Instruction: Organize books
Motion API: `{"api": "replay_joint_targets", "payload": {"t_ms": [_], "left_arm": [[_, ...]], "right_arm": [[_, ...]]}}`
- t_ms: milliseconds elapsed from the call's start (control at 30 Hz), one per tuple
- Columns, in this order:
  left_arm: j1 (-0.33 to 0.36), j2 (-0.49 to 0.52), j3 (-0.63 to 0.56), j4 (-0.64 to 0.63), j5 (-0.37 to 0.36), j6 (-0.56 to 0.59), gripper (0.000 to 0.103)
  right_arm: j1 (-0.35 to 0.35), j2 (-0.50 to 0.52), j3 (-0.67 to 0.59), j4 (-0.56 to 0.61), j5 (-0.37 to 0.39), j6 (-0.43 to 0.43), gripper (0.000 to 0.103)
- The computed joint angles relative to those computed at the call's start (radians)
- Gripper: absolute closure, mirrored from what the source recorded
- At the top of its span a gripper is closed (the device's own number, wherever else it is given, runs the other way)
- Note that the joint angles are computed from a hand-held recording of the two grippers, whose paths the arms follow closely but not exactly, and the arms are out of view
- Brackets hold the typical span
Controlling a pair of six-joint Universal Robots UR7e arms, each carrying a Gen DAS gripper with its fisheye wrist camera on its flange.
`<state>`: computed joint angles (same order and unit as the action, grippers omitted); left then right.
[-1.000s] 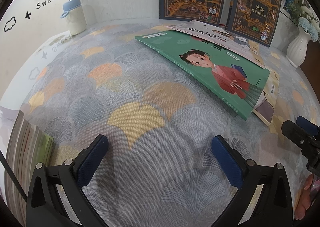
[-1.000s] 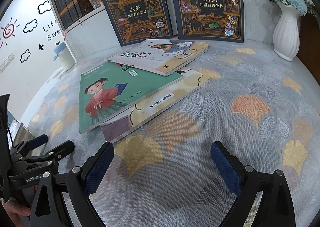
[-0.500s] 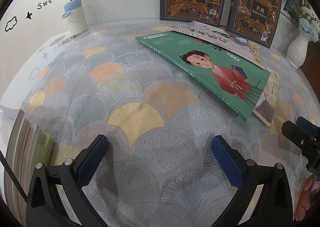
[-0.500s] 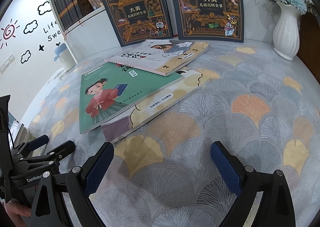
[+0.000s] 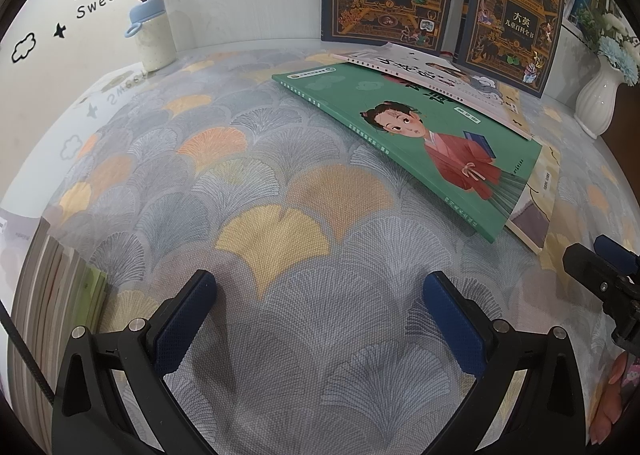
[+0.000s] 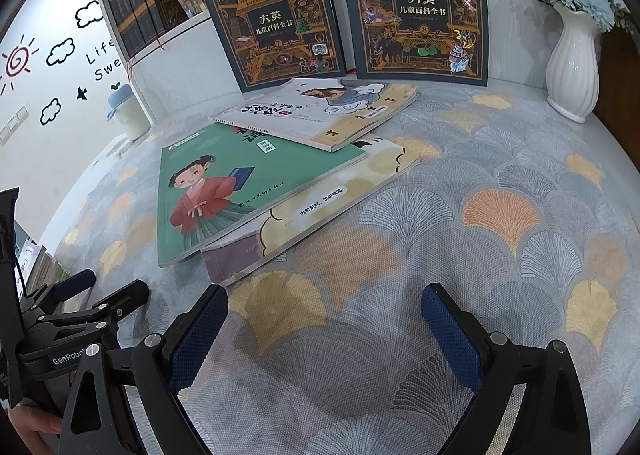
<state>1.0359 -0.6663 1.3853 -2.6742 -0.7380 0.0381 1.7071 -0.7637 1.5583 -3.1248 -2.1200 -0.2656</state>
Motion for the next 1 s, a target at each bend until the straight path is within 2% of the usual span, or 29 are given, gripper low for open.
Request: {"api": "replay_joint_targets", "payload": {"t_ms": [400, 533, 600, 667, 700, 733, 767, 800, 867, 933, 1000], "left_arm": [[0.001, -0.001, 0.002, -0.003, -0.003, 0.002, 0.0], [-0.003, -0.008, -0.001, 0.041, 0.008, -0.036, 0.0], [-0.01, -0.021, -0.019, 0.131, 0.024, -0.134, 0.001], [-0.019, -0.025, -0.049, 0.138, 0.014, -0.145, 0.001], [-0.025, -0.019, -0.071, 0.14, 0.017, -0.125, 0.001], [-0.031, -0.007, -0.108, 0.156, 0.013, -0.101, 0.001], [-0.031, 0.01, -0.156, 0.196, -0.008, -0.098, 0.0], [-0.024, 0.038, -0.232, 0.264, -0.048, -0.119, 0.0], [-0.009, 0.095, -0.356, 0.359, -0.107, -0.167, 0.001], [0.006, 0.157, -0.471, 0.41, -0.167, -0.203, 0.001], [0.012, 0.214, -0.553, 0.429, -0.193, -0.209, 0.001]], "right_arm": [[-0.003, -0.002, 0.0, -0.002, 0.012, 0.001, 0.006], [-0.012, -0.023, 0.017, 0.006, 0.048, 0.024, 0.008], [-0.014, -0.054, 0.021, 0.078, 0.062, 0.072, 0.01], [-0.02, -0.092, 0.014, 0.173, 0.11, 0.132, 0.012], [-0.024, -0.116, -0.006, 0.242, 0.151, 0.151, 0.012], [-0.02, -0.119, -0.027, 0.273, 0.153, 0.147, 0.012], [-0.007, -0.116, -0.063, 0.298, 0.125, 0.125, 0.012], [0.013, -0.098, -0.117, 0.286, 0.061, 0.071, 0.012], [0.027, -0.065, -0.202, 0.278, 0.014, 0.007, 0.012], [0.02, -0.011, -0.358, 0.396, 0.009, -0.001, 0.012], [-0.004, 0.054, -0.528, 0.549, 0.062, 0.002, 0.012]]}}
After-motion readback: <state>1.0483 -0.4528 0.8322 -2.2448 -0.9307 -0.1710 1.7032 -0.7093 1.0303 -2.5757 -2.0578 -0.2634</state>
